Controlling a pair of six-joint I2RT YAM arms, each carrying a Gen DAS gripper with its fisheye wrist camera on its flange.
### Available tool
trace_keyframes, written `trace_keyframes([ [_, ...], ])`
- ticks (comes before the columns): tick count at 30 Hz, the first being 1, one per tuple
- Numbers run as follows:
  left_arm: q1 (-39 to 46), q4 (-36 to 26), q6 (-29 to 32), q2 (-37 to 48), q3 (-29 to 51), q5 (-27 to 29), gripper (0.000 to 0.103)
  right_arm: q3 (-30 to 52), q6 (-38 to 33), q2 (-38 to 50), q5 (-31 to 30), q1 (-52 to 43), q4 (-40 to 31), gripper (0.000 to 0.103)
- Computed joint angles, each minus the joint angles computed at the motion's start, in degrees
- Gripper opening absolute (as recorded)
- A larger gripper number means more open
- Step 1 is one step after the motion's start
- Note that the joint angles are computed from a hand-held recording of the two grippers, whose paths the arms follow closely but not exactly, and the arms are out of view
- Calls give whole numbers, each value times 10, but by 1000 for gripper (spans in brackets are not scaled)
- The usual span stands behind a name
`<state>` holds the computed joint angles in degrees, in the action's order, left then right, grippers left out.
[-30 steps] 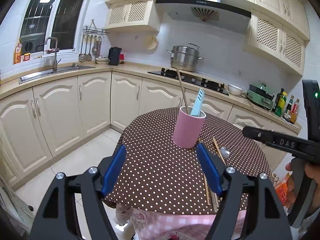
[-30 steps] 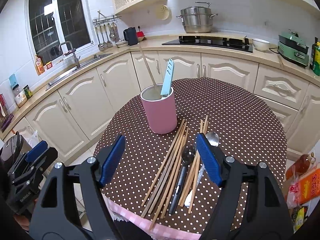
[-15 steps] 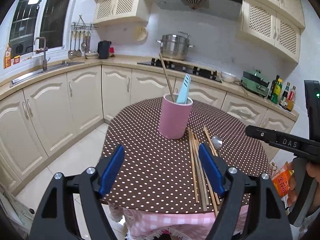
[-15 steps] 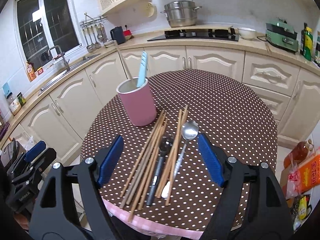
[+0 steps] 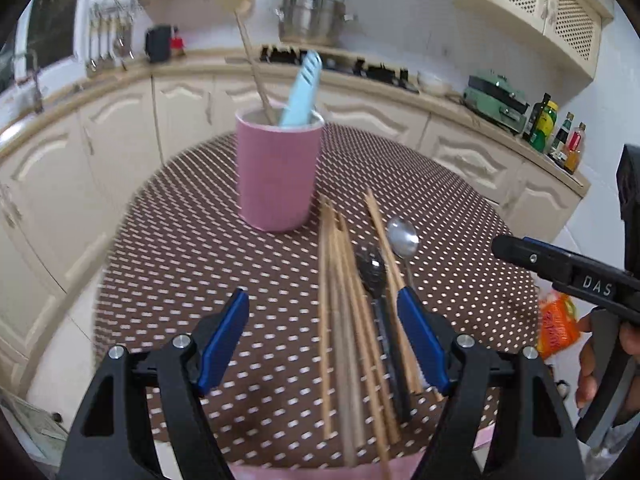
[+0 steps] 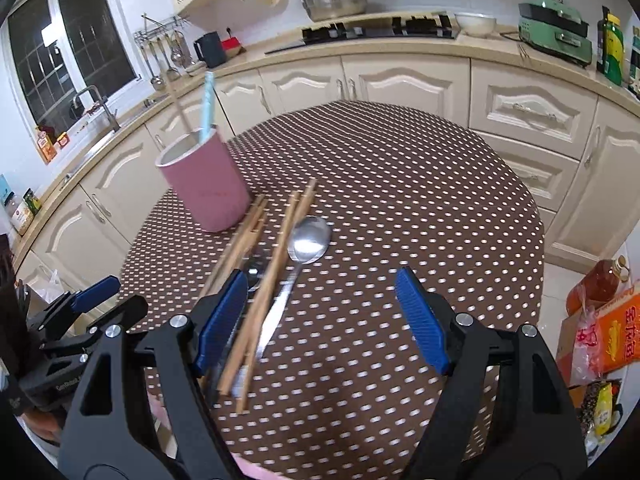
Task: Organize utensils
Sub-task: 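Move both tools back toward the utensil pile, then grasp another chopstick with the left gripper while the right gripper grasps the metal spoon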
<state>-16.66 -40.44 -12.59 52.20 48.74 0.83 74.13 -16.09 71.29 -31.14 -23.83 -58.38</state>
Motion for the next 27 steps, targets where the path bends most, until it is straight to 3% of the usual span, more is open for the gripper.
trace_keyframes([
  [4,23,0,-11,92,33,59,75,24,-29,42,-24,-29,-14,76],
  [8,27,-8,-17,154,59,82,75,36,-57,69,-42,-39,-32,76],
  [14,41,-15,-13,190,83,70,74,43,-78,87,-47,-22,-50,76],
  [18,57,-53,14,223,112,66,73,42,-76,90,-45,-9,-49,76],
  [20,57,-69,32,244,124,70,53,43,-75,93,-46,-4,-51,76],
  [27,42,-71,49,296,149,39,48,38,-72,97,-32,13,-46,76],
])
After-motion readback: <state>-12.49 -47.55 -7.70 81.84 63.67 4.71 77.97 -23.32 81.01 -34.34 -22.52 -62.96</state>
